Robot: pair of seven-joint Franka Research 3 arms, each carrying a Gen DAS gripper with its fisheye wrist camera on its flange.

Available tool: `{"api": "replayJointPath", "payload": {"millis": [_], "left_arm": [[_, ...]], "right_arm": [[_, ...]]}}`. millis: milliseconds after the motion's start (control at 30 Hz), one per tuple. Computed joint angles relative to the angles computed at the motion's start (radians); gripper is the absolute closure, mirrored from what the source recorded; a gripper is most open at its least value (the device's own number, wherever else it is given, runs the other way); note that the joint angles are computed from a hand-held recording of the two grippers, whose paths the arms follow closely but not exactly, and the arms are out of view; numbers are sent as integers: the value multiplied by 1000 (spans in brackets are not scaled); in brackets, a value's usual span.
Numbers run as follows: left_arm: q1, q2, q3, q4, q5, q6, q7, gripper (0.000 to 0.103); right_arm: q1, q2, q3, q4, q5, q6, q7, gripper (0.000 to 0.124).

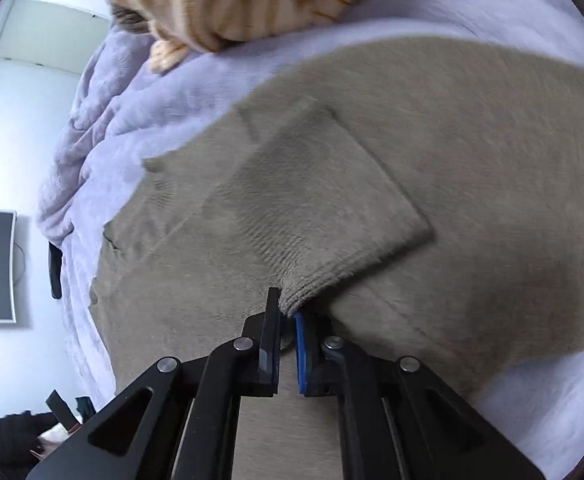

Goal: Fold small clothes

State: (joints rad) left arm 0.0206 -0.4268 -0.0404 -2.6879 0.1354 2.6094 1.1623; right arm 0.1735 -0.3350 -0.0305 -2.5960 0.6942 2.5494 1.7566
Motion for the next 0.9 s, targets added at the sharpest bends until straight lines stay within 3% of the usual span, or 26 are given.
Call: {"api": "replayJointPath", "payload": {"millis": [67,233,500,700,900], "left_arm": [[-3,-8,5,2,-7,-16,8,23],[-8,-34,25,4,-32,-59,52,23],[4,-106,41,-4,-55,-146,93,23],[6,-158,18,5,-46,-243,74,23],[-35,-224,24,8,-79,-338,81,23]], "right_arm": [[20,-15,-36,-22,93,4,-63,117],[-7,-2,-2,14,5,-26,-36,113],[-61,-120,-9,-42,-91,-107,46,84],[-111,-258,-32,-132,-122,-177,101,81],[-177,-382,-48,-220,-146,-218,163,79]]}}
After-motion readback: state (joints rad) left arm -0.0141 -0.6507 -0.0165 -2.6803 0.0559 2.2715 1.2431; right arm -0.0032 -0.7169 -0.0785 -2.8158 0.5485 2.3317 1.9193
